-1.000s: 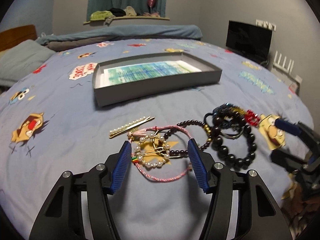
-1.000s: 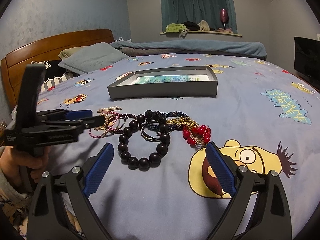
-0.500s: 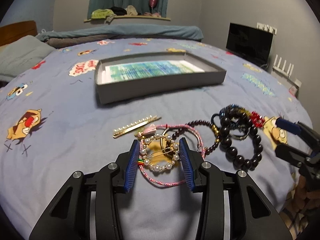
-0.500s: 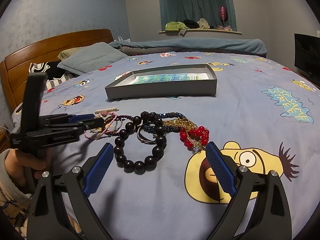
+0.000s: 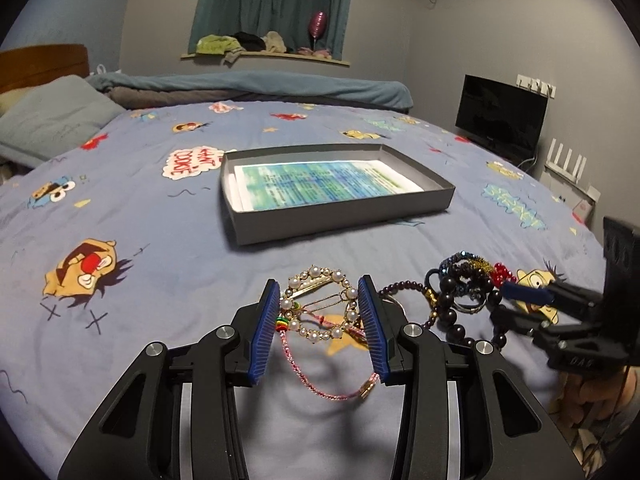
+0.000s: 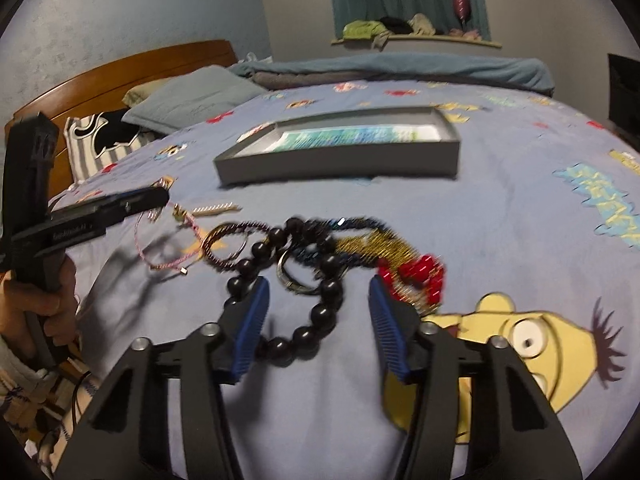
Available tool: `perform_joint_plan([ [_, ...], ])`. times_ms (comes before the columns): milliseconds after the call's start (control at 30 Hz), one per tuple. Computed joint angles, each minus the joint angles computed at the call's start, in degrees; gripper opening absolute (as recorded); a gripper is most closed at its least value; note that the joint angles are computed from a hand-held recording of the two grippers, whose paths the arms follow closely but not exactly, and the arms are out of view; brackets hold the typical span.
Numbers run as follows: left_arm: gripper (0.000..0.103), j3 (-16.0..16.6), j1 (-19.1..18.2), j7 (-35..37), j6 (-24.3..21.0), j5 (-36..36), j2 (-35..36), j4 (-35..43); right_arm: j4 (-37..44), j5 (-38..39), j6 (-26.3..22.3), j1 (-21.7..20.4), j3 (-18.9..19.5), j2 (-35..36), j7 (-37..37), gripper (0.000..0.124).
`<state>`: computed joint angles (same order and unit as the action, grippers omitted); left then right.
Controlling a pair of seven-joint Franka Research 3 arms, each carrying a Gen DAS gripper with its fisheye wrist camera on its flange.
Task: Organize jewelry
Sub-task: 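Close the right tool on the black bead bracelet while the left tool holds the clip, then lift and carry the pearl clip and black bracelet with both tools over the gray box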
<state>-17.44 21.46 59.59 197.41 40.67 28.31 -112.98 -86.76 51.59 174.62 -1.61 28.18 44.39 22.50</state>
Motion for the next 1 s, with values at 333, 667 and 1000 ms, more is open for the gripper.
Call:
perform_joint_plan([
  [333,0.042,-14.5,12.6,3.0,-5.2,6.1,5.2,1.1,1.2,-1.9,-2.3,1.2,-2.0,0.5,3.5,0.018],
  [667,0.044,-17.9,12.7,11.7,-7.3,0.9,8.2,2.0,1.0,-0.1,-2.2,0.3,-1.0,0.5,1.6,0.015],
  [1000,0.053,-4.4,0.6,13.4,-0.6,-4.3,3.0,-0.9,1.3,0.7,-3.0,0.9,-2.1,0.3,1.5,0.015],
])
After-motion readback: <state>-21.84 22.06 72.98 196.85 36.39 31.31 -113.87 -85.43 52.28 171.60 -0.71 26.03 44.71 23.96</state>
